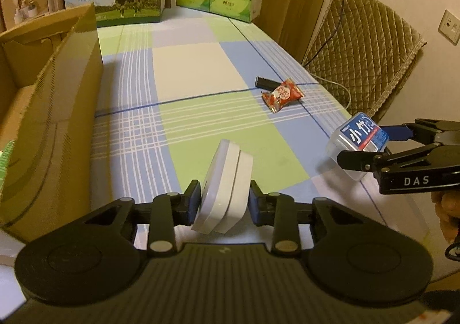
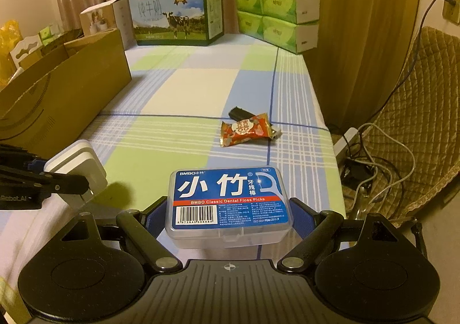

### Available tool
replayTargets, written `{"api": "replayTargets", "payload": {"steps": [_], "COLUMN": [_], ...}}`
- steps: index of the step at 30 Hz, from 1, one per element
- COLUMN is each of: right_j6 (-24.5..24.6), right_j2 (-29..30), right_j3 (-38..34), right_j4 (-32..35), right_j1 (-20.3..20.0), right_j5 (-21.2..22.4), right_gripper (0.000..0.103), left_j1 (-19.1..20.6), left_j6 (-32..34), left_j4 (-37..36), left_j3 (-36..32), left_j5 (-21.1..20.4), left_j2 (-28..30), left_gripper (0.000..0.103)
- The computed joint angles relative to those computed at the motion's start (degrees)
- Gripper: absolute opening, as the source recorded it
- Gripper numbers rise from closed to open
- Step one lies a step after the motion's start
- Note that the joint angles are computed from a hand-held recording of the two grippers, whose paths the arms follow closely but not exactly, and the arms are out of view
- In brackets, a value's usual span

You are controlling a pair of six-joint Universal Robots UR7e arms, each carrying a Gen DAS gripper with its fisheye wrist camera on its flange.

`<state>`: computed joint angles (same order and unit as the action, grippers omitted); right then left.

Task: Organize objects
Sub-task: 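Carry the floss-pick box and white plug toward the cardboard box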

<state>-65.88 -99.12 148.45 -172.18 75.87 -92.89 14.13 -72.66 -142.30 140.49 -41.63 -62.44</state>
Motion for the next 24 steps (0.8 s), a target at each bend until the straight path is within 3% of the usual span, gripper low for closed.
{"api": "replayTargets", "payload": {"steps": [11, 24], "right_j6": [5.87, 16.94], "right_j2": [-6.34, -18.60], "right_j3": [-0.21, 0.02], "right_j4": [4.22, 16.48], "right_j1": [6.76, 16.61], "right_j5": [-3.22, -7.13], "right_gripper": [0.084, 0.084], "left_j1": [-5.23, -14.23], "left_j6": [-8.51, -22.92], "left_j4": [15.65, 38.73], "left_j3": [-2.76, -5.71], "left_j5": [0.84, -1.34], "left_j2": [-6.64, -16.50], "left_gripper": [0.029, 0.029]}}
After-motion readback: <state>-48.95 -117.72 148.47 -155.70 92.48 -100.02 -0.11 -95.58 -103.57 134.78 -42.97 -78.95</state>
